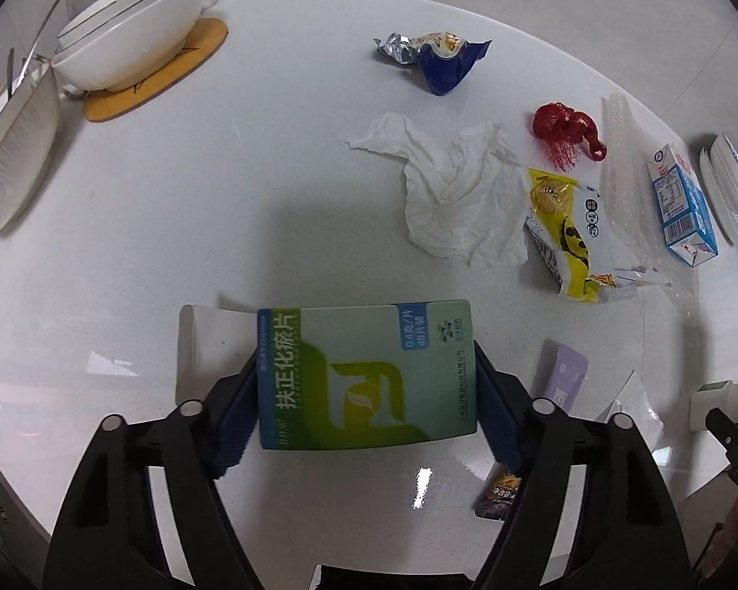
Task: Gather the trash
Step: 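Grasp the green medicine box with the left gripper while the right grasps the white pill bottle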
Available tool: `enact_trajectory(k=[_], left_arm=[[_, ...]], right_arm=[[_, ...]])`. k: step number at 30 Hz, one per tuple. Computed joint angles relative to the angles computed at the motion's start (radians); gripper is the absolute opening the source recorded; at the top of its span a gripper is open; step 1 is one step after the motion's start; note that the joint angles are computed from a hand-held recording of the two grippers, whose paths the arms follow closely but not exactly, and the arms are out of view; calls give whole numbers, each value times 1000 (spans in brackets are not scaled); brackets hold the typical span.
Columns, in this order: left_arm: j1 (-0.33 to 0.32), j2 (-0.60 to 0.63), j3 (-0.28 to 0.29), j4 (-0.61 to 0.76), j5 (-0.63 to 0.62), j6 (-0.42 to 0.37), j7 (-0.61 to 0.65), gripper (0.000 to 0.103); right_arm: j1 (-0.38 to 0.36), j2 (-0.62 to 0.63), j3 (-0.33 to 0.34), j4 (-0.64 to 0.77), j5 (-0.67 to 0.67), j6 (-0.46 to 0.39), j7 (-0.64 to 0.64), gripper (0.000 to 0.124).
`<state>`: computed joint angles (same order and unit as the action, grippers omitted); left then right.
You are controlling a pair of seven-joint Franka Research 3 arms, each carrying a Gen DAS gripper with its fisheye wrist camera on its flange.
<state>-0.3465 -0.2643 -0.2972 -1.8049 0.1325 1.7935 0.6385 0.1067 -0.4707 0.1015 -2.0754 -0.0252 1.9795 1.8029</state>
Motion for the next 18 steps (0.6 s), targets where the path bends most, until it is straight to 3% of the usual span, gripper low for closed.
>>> enact_trajectory(k=[3, 18], left_arm=[[-1, -2, 0, -1, 1, 8, 2, 71], [-17, -46, -33, 74, 42, -36, -13, 71]], right_arm=[[-2, 13, -1, 10, 0, -14, 5, 42], [3, -60, -2, 18, 24, 34, -13, 41]])
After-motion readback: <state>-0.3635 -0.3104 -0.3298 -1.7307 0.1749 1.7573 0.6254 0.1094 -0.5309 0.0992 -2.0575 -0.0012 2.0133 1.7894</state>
